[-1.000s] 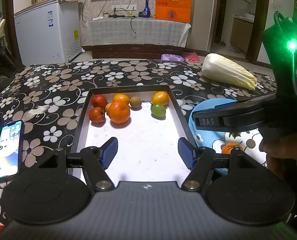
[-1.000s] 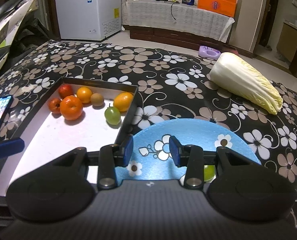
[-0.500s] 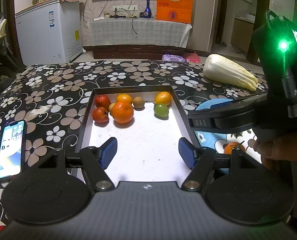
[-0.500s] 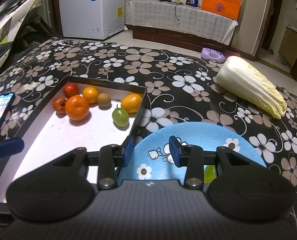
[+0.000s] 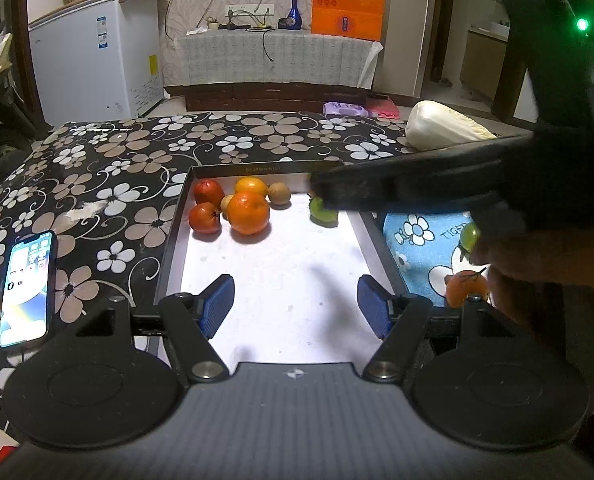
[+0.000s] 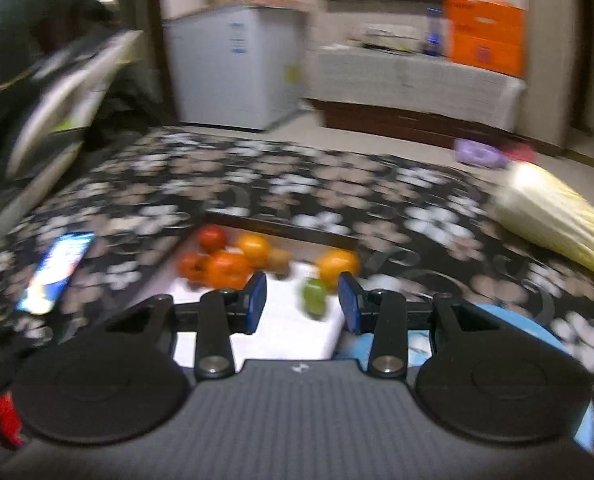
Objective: Organize fruits
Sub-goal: 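Move the right gripper back over the tray toward an orange, then close the right gripper on the orange and lift it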
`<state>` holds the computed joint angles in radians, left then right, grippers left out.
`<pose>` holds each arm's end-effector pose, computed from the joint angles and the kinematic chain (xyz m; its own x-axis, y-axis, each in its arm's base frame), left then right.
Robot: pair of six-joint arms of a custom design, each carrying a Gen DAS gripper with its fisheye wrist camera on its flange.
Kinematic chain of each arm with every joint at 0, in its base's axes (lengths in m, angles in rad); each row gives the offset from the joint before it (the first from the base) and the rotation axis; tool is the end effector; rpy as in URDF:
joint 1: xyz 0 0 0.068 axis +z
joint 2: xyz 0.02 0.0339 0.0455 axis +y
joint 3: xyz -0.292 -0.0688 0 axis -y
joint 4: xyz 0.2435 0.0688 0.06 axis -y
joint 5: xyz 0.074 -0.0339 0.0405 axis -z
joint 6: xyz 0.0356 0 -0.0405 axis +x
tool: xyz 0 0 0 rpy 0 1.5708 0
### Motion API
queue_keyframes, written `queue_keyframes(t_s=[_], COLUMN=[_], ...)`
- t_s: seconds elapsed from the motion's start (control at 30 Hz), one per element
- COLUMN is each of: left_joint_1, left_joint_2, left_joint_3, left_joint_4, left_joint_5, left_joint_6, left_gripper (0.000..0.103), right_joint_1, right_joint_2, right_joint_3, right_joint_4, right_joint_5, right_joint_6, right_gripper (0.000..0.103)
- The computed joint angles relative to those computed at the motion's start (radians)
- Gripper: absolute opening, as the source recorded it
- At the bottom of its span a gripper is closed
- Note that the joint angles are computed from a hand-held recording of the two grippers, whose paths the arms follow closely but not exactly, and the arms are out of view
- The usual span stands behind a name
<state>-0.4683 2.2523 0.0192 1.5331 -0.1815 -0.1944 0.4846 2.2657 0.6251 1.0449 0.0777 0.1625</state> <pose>0.1679 -0.0777 0.0411 -0.6260 0.1037 -0.7729 0.2037 0.9785 -0.0337 0.3026 0.1562 0.0293 -0.5559 -0.1104 -0.8239 -0.3219 0.9424 0.0909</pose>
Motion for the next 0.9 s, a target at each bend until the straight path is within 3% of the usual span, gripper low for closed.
queue_keyframes(t_s=[0.1,0.27,0.5,0.67,0.9], left_joint_1=[0.005,0.018,0.064,0.104,0.107], left_joint_2=[-0.005,-0.024,-0.037,-0.041,-0.055], left_joint_3=[0.001,0.012,0.017,0.026,0.053], left_joint_4=[-0.020,-0.067,-0.104,-0.120,-0.168], left_joint_5=[0.000,-0.004,0.011,0.036,0.039], left_joint_6=[0.004,0.014,0.028,0.039,0.033], left_gripper=[0.073,0.073,0.073,0.073,0.073], right_joint_1=[-0.002,-0.005,0.032,0.046,0.035], right_joint_2=[0.022,0.054,0.131,0.171,0.189], right_joint_3=[0.046,0.167,0.342,0.430,0.473], right_joint_4=[-0.029,-0.187,-0.348,-0.442,-0.474], right_joint_5=[-0.090,-0.182,-0.140,-0.074,-0.117], right_joint_6=[-0.075,-0.096,-0.098,-0.117,-0.123], right_gripper=[0.042,0.041,0.042,0.050,0.045])
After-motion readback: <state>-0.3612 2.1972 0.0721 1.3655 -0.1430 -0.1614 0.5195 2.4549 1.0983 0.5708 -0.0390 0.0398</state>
